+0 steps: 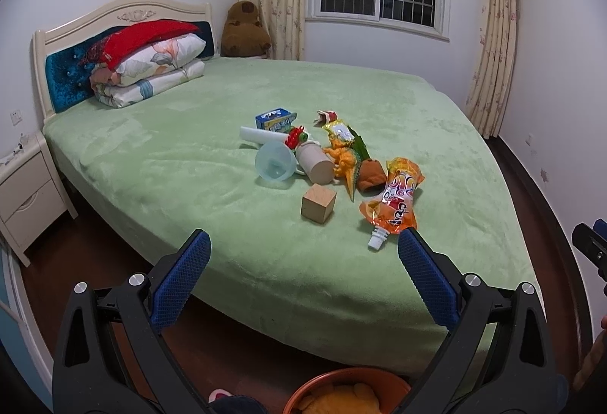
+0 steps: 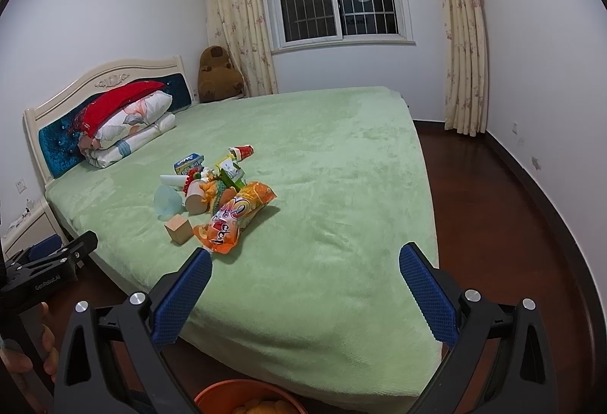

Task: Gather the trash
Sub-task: 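Grasp the wooden block with the left tool while the right tool reaches toward the orange snack bag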

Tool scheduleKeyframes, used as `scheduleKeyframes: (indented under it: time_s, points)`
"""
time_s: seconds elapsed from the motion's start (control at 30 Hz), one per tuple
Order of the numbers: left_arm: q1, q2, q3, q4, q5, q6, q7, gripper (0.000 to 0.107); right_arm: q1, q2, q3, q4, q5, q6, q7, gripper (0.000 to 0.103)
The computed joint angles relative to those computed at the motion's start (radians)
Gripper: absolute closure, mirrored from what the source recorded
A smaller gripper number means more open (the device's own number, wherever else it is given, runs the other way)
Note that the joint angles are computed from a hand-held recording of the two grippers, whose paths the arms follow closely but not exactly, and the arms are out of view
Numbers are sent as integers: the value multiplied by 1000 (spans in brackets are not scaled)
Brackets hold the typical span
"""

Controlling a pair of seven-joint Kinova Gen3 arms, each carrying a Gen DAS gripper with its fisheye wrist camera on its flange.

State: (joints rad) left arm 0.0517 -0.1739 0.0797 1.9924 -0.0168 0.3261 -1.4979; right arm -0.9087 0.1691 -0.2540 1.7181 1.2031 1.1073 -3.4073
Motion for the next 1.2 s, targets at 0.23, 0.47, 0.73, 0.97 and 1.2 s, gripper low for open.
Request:
scheduleKeyframes:
  time_s: [0.23,0.47,0.73,0.97,1.2]
  points:
    - [-21,140,-1,-44,208,-44,-260,11,23,8,12,5,-24,-51,11,6]
    - [-130,368,81,-198,437,-23,-525,11,42,31,31,2,-69,-100,45,6]
    - [-7,528,-39,-351,335,3,-457,18,60,61,64,-9,-122,-153,91,6]
    - [-218,566,180,-364,491,32,-641,72,68,92,92,-29,-148,-192,126,6]
    - [-348,489,275,-274,737,33,-924,72,88,125,124,-62,-195,-269,172,6]
